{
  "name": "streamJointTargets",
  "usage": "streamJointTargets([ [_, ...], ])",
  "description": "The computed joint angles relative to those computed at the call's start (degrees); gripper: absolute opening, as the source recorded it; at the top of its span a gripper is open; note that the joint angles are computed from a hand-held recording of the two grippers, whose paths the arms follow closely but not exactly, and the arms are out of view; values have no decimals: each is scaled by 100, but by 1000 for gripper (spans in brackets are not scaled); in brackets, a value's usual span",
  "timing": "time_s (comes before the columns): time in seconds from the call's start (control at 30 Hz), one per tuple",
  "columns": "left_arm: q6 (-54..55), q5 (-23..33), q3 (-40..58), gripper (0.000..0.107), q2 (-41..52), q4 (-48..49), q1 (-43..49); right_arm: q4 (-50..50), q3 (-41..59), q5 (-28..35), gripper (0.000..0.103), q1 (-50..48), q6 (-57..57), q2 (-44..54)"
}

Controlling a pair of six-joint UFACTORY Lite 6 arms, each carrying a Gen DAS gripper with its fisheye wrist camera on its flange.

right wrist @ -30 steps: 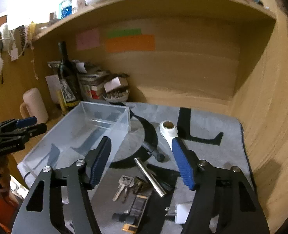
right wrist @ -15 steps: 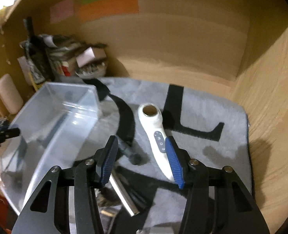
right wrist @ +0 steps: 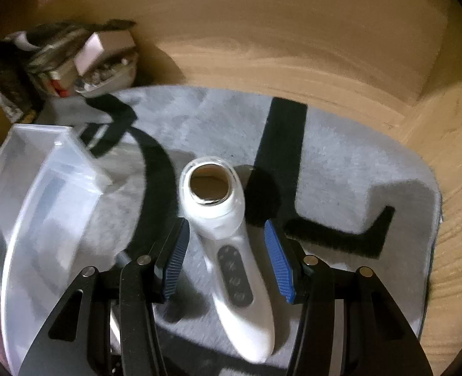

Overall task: Organize rigid objects
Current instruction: 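Grasp the white facial device with the right tool while the left tool grips the clear box rim, then carry the white device into the clear box and open the right tool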

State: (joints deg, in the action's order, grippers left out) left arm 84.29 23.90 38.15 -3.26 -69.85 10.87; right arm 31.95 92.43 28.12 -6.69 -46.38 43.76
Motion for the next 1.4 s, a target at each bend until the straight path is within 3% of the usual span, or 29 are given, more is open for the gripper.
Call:
streamJointTargets([
  [0.27, 180, -212, -80, 10, -66, -96, -122, -812, 683, 336, 47, 329, 677, 488],
  [0.33, 246, -265, -87, 10, -48, -170, -155, -966, 610, 237, 37, 428, 798, 418],
  [0.53, 326, -262, -65, 10, 6, -257, -155, -1090, 13, -278, 36, 665, 922, -127],
  [0.8, 321, -329, -87, 10, -5, -304, -192, 136, -1243, -642, 35, 599, -225, -1501],
  [1.07, 45, -494, 0, 10, 137, -154, -316, 1651, -1931, -532, 35, 363, -1841, -2415],
  [1.4, -53, -823, -52, 9, 133, -145, -505, 2192, -2228, -302, 35, 515, -2218, -3360],
])
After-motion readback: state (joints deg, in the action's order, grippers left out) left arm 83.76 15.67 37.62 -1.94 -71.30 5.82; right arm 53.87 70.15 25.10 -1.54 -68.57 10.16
